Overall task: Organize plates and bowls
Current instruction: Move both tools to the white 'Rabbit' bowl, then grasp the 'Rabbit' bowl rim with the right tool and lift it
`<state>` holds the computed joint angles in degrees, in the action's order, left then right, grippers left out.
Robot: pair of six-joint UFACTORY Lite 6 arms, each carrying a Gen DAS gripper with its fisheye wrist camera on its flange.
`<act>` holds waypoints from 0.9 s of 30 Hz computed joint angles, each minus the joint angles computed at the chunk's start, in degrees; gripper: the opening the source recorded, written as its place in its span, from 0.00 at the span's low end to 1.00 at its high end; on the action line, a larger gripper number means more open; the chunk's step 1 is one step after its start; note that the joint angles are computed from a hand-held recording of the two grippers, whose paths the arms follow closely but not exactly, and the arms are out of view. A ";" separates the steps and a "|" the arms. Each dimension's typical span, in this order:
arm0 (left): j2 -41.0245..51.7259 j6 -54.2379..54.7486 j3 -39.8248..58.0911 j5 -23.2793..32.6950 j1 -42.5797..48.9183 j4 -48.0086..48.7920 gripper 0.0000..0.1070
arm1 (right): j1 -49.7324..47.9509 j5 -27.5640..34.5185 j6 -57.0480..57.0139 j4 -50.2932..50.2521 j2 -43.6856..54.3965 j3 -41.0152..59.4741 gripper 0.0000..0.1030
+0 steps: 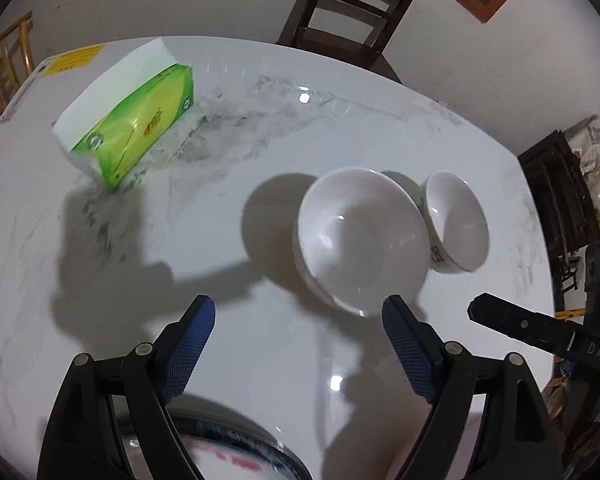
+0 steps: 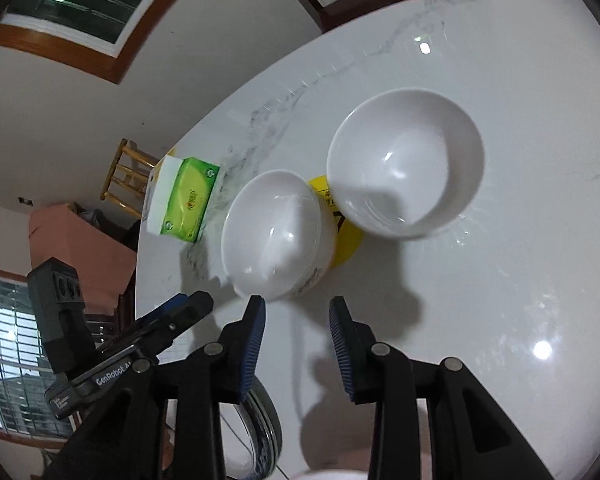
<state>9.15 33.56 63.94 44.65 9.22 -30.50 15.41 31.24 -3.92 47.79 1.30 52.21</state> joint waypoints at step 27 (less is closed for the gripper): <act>0.30 -4.57 -3.27 -0.74 -3.16 5.26 0.11 | 3.39 -0.58 -0.08 -2.30 2.71 1.08 0.16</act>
